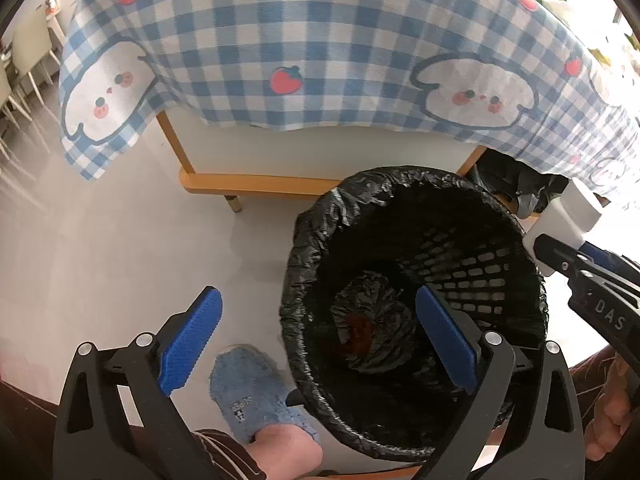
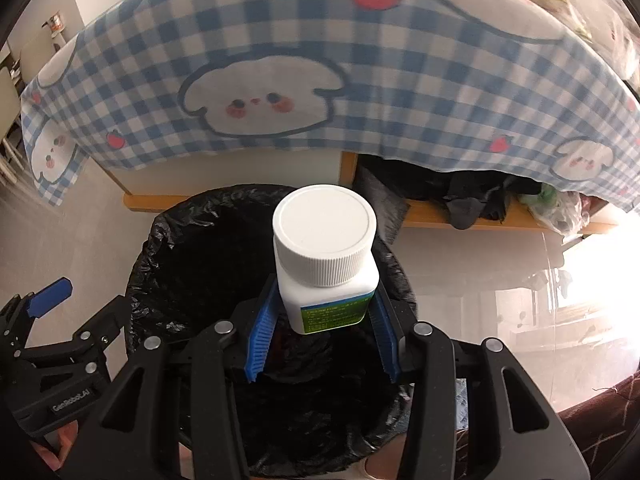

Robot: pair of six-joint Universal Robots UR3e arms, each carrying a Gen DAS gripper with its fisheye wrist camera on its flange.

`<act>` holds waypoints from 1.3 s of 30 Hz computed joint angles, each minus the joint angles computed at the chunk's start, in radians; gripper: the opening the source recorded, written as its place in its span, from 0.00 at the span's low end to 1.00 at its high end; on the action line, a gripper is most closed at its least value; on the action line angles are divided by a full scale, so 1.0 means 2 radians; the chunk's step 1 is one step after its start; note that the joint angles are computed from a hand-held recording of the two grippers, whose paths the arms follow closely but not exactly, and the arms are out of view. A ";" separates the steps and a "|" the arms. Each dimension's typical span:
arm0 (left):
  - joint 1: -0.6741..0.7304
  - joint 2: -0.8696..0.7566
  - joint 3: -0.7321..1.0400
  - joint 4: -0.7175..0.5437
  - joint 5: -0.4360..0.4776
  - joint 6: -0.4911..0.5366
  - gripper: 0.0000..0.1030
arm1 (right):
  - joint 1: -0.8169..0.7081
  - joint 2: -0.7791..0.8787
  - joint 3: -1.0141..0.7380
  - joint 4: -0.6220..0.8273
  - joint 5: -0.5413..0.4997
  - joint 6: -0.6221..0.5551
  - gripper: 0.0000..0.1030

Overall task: Collect trash
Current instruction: 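Open the left gripper to drop the net while the right gripper drops the bottle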

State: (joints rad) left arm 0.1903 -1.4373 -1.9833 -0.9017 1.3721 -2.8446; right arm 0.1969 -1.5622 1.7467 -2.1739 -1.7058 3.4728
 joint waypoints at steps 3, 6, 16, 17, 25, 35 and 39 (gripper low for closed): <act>0.008 0.000 -0.002 0.003 0.000 0.005 0.94 | 0.007 0.015 -0.011 -0.001 0.003 0.003 0.41; 0.011 -0.004 -0.002 0.004 0.001 0.011 0.94 | 0.012 0.029 -0.021 -0.002 0.004 0.006 0.41; 0.016 -0.007 -0.002 0.007 0.004 0.016 0.94 | 0.028 0.057 -0.033 -0.009 0.000 0.018 0.49; 0.014 -0.007 -0.003 0.008 0.005 0.015 0.94 | 0.028 0.056 -0.031 -0.013 -0.004 0.021 0.56; 0.002 -0.001 0.025 -0.014 0.005 0.000 0.94 | -0.001 0.007 -0.026 0.005 0.013 0.039 0.82; -0.011 0.013 0.101 -0.069 0.008 -0.019 0.94 | 0.000 -0.030 -0.089 0.073 -0.017 0.014 0.93; -0.011 0.007 0.147 -0.107 0.006 -0.022 0.94 | -0.002 -0.041 -0.123 0.098 -0.026 0.008 0.93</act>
